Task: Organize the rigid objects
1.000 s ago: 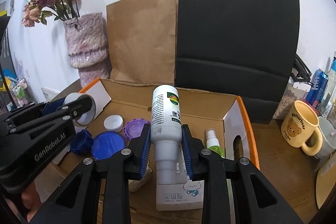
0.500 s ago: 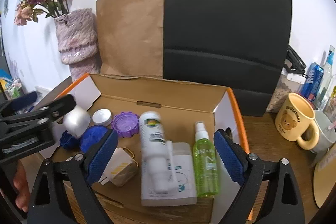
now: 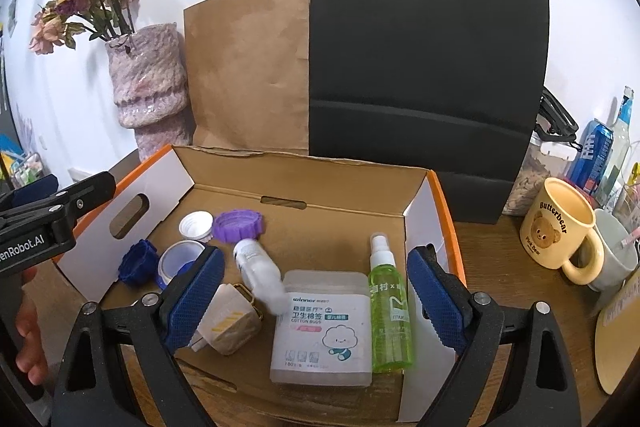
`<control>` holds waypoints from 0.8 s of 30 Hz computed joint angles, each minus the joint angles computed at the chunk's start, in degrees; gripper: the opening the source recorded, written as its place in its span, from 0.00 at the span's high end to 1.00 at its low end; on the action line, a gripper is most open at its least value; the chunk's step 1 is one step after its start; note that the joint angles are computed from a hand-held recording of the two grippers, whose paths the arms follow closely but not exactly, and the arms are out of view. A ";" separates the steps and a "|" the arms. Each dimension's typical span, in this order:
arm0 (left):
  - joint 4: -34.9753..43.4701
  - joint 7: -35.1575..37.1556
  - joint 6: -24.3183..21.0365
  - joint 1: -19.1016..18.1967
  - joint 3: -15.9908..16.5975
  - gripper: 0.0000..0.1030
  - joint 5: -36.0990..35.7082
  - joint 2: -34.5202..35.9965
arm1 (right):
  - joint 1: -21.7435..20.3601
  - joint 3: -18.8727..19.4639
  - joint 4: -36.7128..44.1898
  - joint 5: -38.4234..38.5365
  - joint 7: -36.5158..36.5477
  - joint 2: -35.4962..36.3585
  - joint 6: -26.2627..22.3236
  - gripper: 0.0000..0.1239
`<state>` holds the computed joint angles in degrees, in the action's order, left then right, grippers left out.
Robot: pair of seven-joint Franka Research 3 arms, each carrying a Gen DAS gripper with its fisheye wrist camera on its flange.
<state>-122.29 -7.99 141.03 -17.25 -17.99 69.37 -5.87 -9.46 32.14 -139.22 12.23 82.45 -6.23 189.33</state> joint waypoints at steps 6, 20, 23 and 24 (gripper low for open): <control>-1.74 -0.73 0.22 -0.14 -0.61 0.00 0.84 -2.12 | 10.80 -10.17 -2.18 1.98 -1.97 -1.89 1.19 0.23; -7.09 -0.27 -1.41 -1.42 -3.83 0.00 0.58 -8.23 | 21.39 -18.57 -11.68 6.36 -5.40 -12.06 2.99 0.23; -8.95 -0.31 -1.85 -1.86 -4.94 0.00 -0.15 -10.57 | 22.65 -19.21 -14.51 6.52 -5.10 -15.56 2.80 0.23; -9.60 -0.39 -1.96 -2.00 -5.32 0.00 -0.40 -11.46 | 23.00 -19.36 -15.33 6.53 -4.92 -16.63 2.73 0.23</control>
<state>-131.89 -8.38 139.07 -19.25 -23.32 68.97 -17.32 13.55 12.78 -154.55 18.76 77.53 -22.86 192.06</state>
